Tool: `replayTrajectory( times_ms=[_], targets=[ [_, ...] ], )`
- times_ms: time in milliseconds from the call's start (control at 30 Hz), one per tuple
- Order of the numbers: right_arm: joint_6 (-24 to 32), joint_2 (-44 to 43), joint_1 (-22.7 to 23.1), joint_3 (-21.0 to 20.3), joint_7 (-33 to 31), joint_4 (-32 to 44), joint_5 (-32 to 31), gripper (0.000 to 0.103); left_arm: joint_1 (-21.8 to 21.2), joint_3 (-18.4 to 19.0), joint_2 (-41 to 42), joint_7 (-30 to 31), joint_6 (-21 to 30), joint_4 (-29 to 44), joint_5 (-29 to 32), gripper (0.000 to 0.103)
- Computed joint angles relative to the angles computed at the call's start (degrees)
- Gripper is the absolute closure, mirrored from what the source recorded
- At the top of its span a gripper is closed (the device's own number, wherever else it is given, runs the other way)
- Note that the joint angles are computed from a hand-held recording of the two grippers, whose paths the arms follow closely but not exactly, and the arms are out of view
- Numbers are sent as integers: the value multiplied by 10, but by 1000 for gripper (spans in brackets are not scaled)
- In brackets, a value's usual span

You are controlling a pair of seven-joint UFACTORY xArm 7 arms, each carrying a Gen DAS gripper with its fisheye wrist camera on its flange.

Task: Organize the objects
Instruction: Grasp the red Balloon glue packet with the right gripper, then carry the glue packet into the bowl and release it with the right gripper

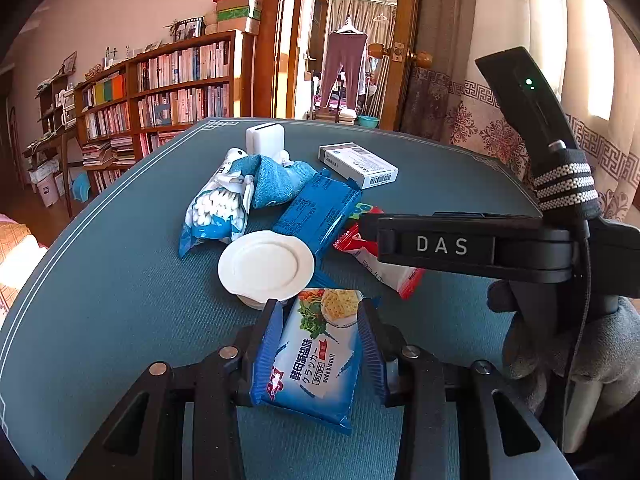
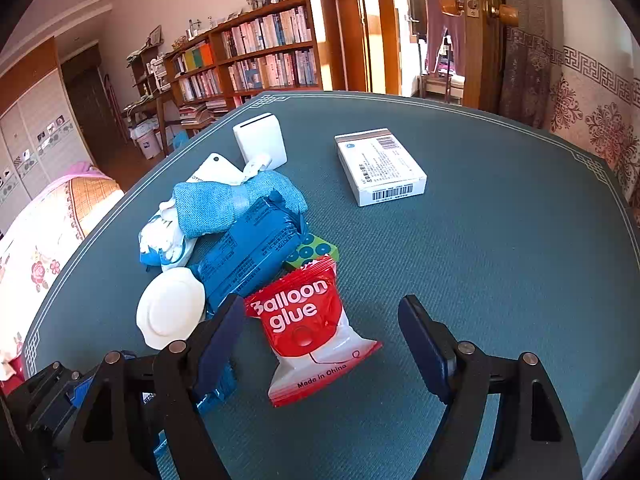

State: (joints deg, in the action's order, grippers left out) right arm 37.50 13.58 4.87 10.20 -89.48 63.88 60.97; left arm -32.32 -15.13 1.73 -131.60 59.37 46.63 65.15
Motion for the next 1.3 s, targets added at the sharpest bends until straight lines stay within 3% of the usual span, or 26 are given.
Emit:
replayTrajectory(
  times_ms=[100, 267, 367, 433, 467, 633, 767, 933, 1000, 1067, 1233, 1300],
  targets=[
    [20, 13, 1, 0, 13, 15, -22, 23, -1, 0, 0, 1, 1, 1, -1, 61],
    [1, 23, 4, 6, 19, 14, -34, 25, 1, 0, -3, 4, -7, -1, -4, 61],
    [-8, 28, 3, 8, 24, 11, -42, 43, 3, 1, -4, 8, -15, -3, -5, 61],
    [-20, 27, -1, 12, 16, 6, -32, 49, 5, 2, -7, 7, -20, -6, -4, 61],
    [-22, 27, -2, 11, 21, 6, -31, 60, 6, 2, -7, 8, -23, -6, -4, 61],
    [-56, 24, -11, 10, 38, -2, -8, 60, 13, 4, -13, 7, -39, -14, -3, 61],
    [-79, 10, -22, 6, 37, -22, 17, 60, 20, 5, -20, 4, -58, -23, -3, 45],
    [-75, -26, -36, -8, 3, -59, 68, 60, 31, 5, -29, -3, -79, -36, -14, 40],
    [-65, -42, -39, -19, -11, -73, 85, 60, 35, 5, -33, 2, -92, -41, -13, 20],
    [-46, -53, -42, -32, -14, -82, 92, 60, 38, 4, -36, 5, -99, -44, -16, 16],
    [-10, -69, -47, -54, -25, -98, 100, 60, 58, 15, -32, 42, -149, -48, -51, 16],
    [-4, -74, -46, -59, -29, -102, 103, 60, 57, 12, -26, 58, -139, -40, -60, 20]
  ],
)
